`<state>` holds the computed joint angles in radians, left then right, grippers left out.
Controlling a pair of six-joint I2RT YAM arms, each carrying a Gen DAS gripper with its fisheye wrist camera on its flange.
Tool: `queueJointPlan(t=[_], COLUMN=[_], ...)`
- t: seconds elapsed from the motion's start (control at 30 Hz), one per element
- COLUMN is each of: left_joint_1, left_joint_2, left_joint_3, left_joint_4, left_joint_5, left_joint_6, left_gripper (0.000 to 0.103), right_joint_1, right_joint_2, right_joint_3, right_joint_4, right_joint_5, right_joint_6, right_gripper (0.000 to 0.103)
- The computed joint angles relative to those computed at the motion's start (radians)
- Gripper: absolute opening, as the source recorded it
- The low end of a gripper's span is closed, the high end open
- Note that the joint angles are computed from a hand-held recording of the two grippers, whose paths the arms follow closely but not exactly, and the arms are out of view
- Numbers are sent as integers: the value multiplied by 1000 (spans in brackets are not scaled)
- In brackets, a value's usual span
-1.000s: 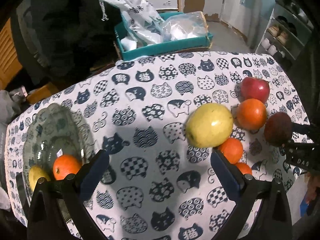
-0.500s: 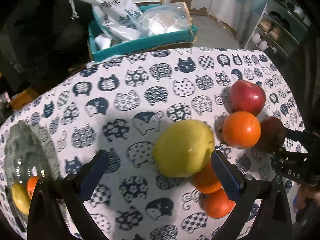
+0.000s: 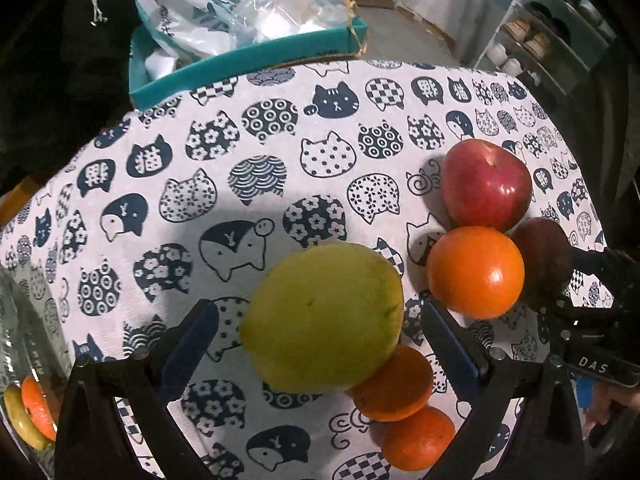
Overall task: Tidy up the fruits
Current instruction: 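Grasp the dark red fruit with the right tool while the left tool lowers onto the second pear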
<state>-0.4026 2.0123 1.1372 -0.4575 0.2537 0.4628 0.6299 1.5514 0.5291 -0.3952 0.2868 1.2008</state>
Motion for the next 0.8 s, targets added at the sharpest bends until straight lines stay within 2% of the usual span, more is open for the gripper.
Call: queueJointPlan(t=[0.1,0.13,0.23,0.43,0.63,0.8], left_joint_1=[3,2,-1,4,22,43], left_joint_2=[21,26,35,11,-55,-112], left_joint_3=[15,19,15,-20,-85,-106], left_joint_4=[-17,-22,-14,18,65,63], left_joint_5=[13,14,-3,-15,-22,-2], left_joint_6=[-2,-1,4,7,17,23], left_gripper=[93,86,80,80,80,80], right_joint_1=[-5,-1,2,25,59,91], right_joint_2=[29,29,22,19,-51,-98], right_joint_3=[3,1,-2,-14,2,31], right_joint_4=[15,19,19,25,-77,-168], right_joint_5=[-9,-3,5,25,86,139], right_joint_6=[-5,0,1,40,78,104], right_gripper=[78,78,77,77,77,77])
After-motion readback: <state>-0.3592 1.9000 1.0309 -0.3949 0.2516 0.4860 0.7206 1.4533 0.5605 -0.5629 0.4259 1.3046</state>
